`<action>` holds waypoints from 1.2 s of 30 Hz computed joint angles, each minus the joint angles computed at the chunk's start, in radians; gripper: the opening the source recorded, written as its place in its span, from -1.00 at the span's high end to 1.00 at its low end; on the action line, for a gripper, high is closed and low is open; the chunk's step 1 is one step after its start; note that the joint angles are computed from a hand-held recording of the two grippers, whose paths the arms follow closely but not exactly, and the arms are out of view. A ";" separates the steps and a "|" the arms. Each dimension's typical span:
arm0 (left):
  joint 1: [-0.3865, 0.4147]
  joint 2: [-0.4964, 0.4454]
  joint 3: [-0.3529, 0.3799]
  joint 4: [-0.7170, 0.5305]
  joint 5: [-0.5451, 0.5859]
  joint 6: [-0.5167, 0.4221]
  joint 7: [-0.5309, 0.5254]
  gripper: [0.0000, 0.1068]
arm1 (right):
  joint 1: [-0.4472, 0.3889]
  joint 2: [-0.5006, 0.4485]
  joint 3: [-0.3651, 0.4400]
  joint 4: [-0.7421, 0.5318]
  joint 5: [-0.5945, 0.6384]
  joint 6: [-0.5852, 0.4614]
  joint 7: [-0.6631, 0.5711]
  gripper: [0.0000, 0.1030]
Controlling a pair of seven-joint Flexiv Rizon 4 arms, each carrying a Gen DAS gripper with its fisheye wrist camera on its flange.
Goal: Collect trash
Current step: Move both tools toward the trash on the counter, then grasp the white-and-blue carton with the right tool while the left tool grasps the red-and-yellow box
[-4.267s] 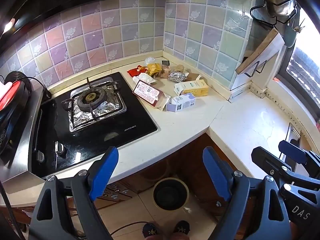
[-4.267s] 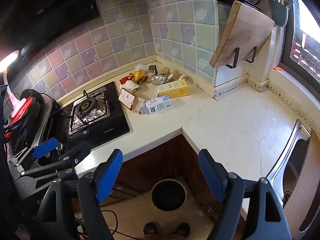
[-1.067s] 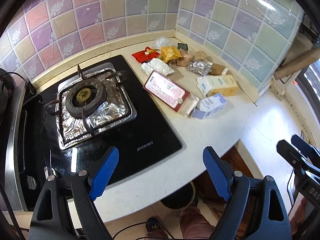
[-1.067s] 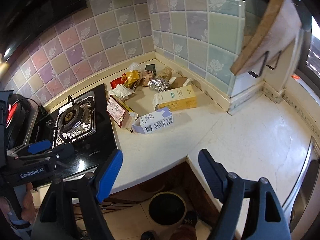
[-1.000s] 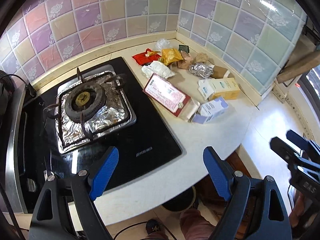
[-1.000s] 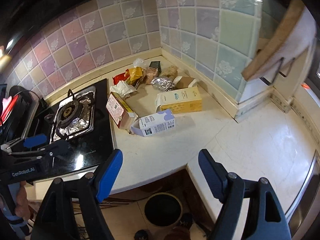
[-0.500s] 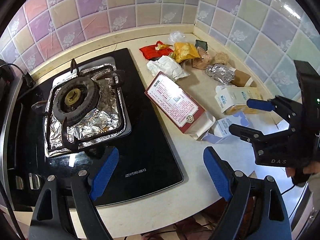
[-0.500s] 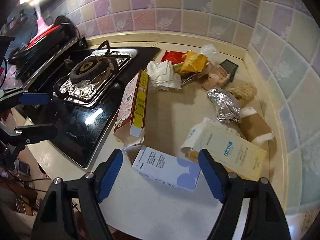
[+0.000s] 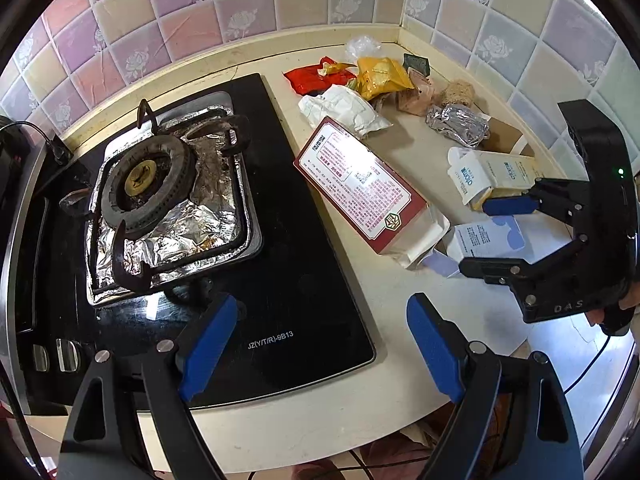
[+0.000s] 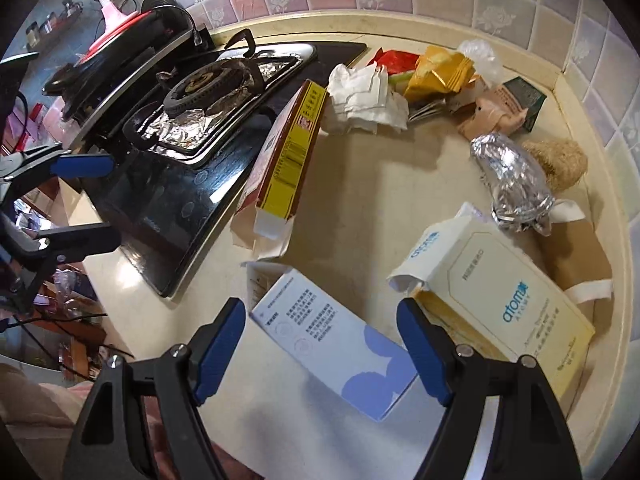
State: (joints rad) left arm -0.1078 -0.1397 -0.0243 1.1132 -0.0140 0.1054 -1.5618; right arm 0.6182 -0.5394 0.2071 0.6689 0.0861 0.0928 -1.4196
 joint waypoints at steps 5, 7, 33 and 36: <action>0.001 -0.020 -0.004 -0.020 -0.014 0.000 -0.003 -0.60 | -0.019 0.015 0.009 0.017 0.033 -0.016 0.010 -0.53; 0.000 -0.030 -0.006 -0.031 -0.018 -0.005 0.000 -0.60 | -0.013 0.018 0.007 0.022 0.019 -0.029 -0.004 -0.53; -0.013 -0.308 -0.004 -0.424 -0.092 -0.106 -0.203 -0.60 | -0.021 0.191 -0.014 0.290 -0.096 0.387 0.151 0.33; -0.042 -0.395 0.010 -0.574 -0.043 -0.180 -0.228 -0.60 | -0.002 0.165 -0.042 0.280 -0.186 0.409 0.260 0.33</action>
State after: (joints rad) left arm -0.1498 -0.5349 -0.0143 0.5395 -0.0566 -0.0745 -1.7903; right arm 0.6167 -0.3741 0.1655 0.9484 -0.1002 0.5021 -1.1597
